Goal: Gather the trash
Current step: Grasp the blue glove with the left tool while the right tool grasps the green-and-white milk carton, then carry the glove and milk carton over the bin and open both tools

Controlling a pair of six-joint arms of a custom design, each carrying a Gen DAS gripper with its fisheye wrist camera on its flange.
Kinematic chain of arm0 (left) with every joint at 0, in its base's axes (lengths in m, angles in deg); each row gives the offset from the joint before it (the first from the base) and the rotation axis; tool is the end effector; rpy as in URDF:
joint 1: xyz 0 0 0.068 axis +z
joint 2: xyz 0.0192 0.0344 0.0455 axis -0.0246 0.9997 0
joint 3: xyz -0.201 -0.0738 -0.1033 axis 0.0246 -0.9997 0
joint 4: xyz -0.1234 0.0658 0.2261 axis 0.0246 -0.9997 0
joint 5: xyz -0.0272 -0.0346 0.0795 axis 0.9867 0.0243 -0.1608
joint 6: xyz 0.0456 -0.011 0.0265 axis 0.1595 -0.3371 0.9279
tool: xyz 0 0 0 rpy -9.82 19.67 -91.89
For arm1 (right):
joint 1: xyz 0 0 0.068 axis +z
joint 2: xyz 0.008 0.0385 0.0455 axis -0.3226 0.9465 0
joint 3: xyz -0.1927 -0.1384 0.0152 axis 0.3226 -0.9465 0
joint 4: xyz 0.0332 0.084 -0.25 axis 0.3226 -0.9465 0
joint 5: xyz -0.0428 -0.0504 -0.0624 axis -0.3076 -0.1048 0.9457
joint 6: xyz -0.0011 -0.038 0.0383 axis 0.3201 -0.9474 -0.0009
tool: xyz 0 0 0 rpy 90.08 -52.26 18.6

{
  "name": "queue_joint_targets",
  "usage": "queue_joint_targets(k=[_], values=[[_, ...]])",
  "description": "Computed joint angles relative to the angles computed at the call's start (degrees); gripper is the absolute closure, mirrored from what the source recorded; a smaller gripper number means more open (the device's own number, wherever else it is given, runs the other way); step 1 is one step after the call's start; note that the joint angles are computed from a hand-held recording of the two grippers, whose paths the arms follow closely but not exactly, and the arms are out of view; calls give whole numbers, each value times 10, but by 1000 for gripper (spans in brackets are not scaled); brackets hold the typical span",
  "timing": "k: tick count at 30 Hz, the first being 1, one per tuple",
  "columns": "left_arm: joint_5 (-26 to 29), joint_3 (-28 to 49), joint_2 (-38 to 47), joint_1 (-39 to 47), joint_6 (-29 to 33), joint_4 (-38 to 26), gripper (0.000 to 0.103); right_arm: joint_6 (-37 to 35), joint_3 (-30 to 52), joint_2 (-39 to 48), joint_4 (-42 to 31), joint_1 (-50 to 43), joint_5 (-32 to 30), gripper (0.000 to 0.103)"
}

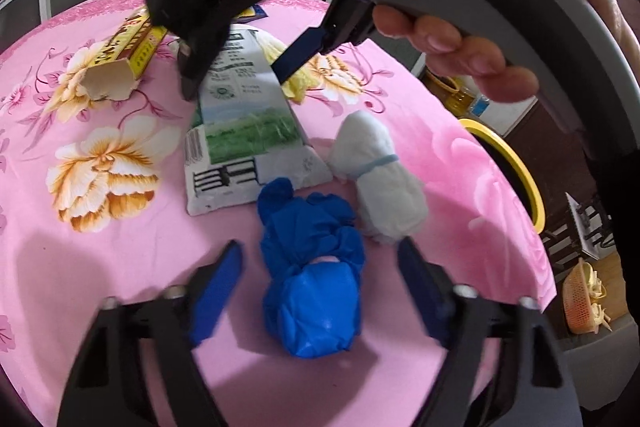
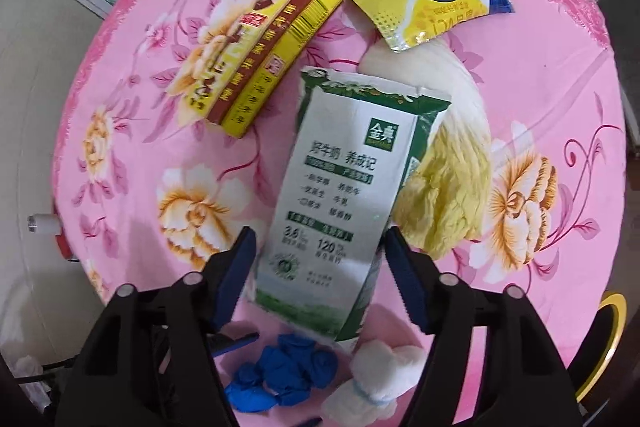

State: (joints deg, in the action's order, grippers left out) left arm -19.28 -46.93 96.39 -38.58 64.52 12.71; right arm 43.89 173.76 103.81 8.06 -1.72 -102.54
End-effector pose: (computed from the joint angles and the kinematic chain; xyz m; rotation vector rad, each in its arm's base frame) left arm 0.1936 -0.1473 0.1342 0.2611 2.4916 -0.4877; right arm 0.3390 0.1124 0.1917 -0.7964 2.9023 0.3417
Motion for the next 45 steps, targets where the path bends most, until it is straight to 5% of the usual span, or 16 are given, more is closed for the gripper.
queue_joint_targets(k=[4, 7, 30, 45], values=[[20, 11, 18, 32, 3, -7, 83, 1, -2, 2, 7, 0, -1, 44], [23, 9, 8, 38, 0, -11, 87, 0, -4, -6, 7, -5, -11, 47], [-45, -32, -329, 36, -3, -253, 88, -52, -80, -195, -34, -130, -114, 51], [-74, 32, -222, -22, -12, -212, 88, -192, -79, -218, -112, -362, -183, 53]])
